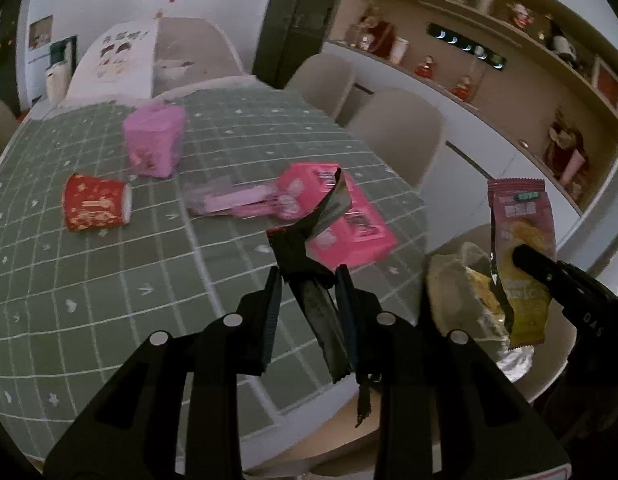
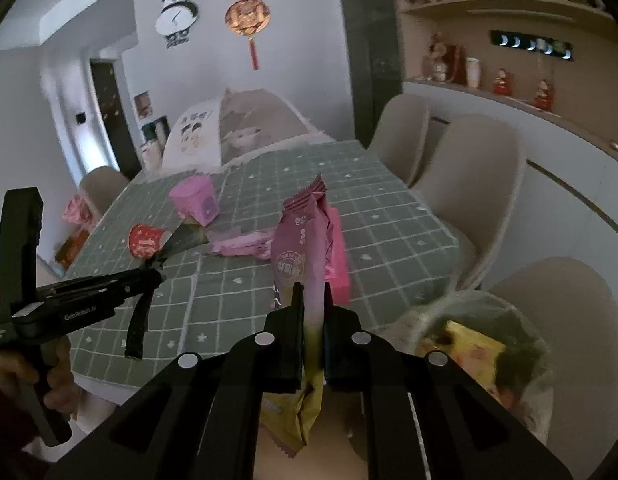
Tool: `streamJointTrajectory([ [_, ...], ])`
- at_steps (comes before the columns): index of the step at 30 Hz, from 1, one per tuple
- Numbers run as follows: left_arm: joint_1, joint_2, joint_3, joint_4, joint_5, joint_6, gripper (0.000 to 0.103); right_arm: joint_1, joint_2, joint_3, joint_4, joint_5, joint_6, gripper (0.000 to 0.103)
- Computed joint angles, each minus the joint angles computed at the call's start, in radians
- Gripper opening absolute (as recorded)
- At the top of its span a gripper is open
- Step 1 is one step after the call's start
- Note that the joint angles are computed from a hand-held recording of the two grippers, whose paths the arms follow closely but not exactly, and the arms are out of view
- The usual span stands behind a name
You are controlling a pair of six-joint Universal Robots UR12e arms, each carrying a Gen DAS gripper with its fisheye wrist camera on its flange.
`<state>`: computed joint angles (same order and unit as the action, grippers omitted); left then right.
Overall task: Collect trash
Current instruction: 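Carry the black wrapper and chip bag over the white trash bag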
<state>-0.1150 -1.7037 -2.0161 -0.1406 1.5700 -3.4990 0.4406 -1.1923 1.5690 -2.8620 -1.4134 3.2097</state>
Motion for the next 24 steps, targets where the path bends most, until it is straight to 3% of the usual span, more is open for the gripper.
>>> streamJointTrajectory([
  [9, -0.064, -0.052, 0.069, -0.012, -0.058, 0.014, 0.026, -0.048, -0.078, 0.125, -0.095, -0.070, 0.065, 0.009],
  [17, -0.122, -0.128, 0.157, -0.040, -0.155, 0.064, 0.026, -0.088, -0.128, 0.201, -0.096, -0.142, 0.097, 0.009],
  [24, -0.141, -0.161, 0.204, -0.055, -0.171, 0.100, 0.026, -0.105, -0.147, 0.237, -0.105, -0.173, 0.126, 0.009],
])
